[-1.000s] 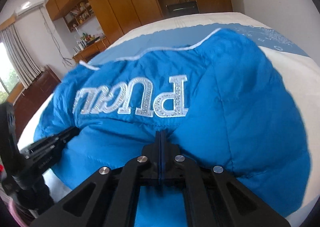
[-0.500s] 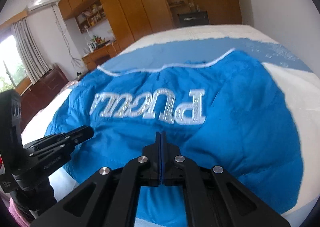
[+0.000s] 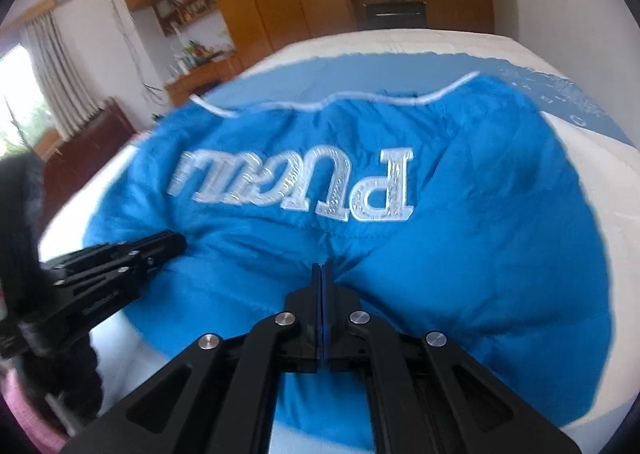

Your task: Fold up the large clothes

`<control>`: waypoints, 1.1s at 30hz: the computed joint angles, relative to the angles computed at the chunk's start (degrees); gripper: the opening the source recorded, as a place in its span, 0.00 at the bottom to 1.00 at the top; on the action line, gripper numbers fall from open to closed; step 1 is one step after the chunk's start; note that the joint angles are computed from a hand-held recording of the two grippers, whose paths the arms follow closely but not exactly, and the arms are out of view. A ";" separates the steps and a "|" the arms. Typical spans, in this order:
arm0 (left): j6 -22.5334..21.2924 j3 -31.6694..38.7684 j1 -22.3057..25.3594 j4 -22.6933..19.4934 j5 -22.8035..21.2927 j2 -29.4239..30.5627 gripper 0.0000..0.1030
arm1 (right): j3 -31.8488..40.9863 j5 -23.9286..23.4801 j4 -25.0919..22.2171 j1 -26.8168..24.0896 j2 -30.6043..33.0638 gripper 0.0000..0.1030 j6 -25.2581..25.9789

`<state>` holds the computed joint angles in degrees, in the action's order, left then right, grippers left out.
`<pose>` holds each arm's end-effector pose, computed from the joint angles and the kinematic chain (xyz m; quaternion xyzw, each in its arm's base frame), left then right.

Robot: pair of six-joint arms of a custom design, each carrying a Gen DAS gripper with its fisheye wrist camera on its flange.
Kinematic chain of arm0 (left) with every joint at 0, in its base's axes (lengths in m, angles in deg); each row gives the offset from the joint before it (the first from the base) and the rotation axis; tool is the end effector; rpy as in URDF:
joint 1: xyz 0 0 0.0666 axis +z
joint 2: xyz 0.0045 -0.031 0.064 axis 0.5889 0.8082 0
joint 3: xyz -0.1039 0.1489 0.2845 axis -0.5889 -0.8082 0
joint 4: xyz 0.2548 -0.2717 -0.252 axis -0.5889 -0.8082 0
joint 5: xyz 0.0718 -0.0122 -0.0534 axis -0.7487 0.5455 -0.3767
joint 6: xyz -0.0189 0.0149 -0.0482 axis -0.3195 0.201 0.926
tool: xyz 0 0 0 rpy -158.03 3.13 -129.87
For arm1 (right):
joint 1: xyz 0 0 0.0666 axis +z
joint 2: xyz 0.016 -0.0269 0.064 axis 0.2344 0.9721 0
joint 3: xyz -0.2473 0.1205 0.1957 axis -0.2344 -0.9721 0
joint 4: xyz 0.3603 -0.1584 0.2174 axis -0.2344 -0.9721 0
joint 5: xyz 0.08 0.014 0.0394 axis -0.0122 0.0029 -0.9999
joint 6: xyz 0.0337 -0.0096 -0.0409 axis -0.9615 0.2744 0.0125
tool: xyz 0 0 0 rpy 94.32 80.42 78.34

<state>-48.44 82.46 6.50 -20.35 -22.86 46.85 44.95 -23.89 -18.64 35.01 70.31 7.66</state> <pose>0.5470 -0.2940 0.3739 -0.1263 0.9198 -0.0047 0.3715 0.5861 0.2440 0.4046 -0.2246 0.8814 0.2454 0.3354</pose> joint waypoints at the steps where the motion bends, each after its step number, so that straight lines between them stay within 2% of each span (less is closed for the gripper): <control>1: -0.40 -1.36 0.11 0.33 -1.58 -1.98 0.38 | 0.29 -0.66 0.34 -1.16 -0.73 0.06 -0.34; 2: -0.64 -1.72 0.28 0.32 -2.40 -2.84 0.48 | 0.80 -1.91 0.14 -2.25 -0.97 0.10 -0.95; 3: -1.07 -3.31 0.84 0.72 -3.56 -5.00 0.57 | 1.96 -3.60 -0.66 -3.84 -0.79 0.18 -2.12; 4: -1.40 -4.40 1.61 0.41 -4.55 -6.64 0.58 | 3.15 -4.33 -1.64 -4.99 -0.27 0.29 -2.83; 6: -1.38 -5.41 3.55 -1.43 -5.43 -8.49 0.60 | 7.23 -4.42 -5.08 -8.02 2.17 0.44 -5.40; 7: -0.73 -6.35 4.96 -1.94 -5.02 -9.59 0.60 | 8.32 -4.77 -5.70 -8.98 3.03 0.44 -6.02; 9: 1.16 -8.13 7.60 -1.66 -2.38 -11.38 0.60 | 12.60 -6.94 -8.95 -11.39 6.54 0.47 -7.06; 10: 2.03 -9.63 9.12 -0.30 0.47 -12.57 0.60 | 15.76 -9.89 -11.71 -12.39 9.19 0.54 -7.32; 12: 3.12 -11.33 11.42 1.95 5.72 -13.64 0.62 | 19.13 -16.02 -15.13 -13.95 12.65 0.59 -8.23; 14: 3.64 -11.94 13.14 3.35 10.28 -13.46 0.63 | 23.22 -20.50 -18.25 -14.90 16.72 0.59 -8.97; 17: 4.18 -12.38 14.64 4.09 13.98 -12.46 0.63 | 27.99 -22.76 -21.96 -15.11 21.18 0.62 -8.18; 20: 4.29 -14.64 15.55 7.37 18.33 -12.87 0.66 | 31.64 -24.42 -24.90 -15.00 24.65 0.66 -6.77; 22: 4.26 -15.18 16.02 8.82 19.88 -12.56 0.69 | 34.75 -24.98 -26.96 -14.93 27.23 0.66 -6.13; 25: 3.41 -13.81 16.89 7.99 21.45 -10.48 0.73 | 38.48 -26.46 -28.93 -14.76 30.58 0.67 -6.25; 29: 3.56 -12.96 17.74 9.05 24.08 -8.85 0.76 | 43.21 -28.50 -31.36 -14.74 33.90 0.67 -4.63; 30: 3.88 -12.49 17.89 9.20 25.19 -8.24 0.75 | 44.97 -28.76 -32.29 -14.61 35.03 0.66 -3.85; 32: 3.78 -11.98 17.52 9.22 24.90 -7.81 0.61 | 45.88 -29.11 -32.67 -14.39 35.61 0.59 -3.79; 33: 3.67 -11.88 17.25 9.24 24.40 -7.81 0.50 | 45.31 -29.68 -32.71 -14.42 35.28 0.49 -3.72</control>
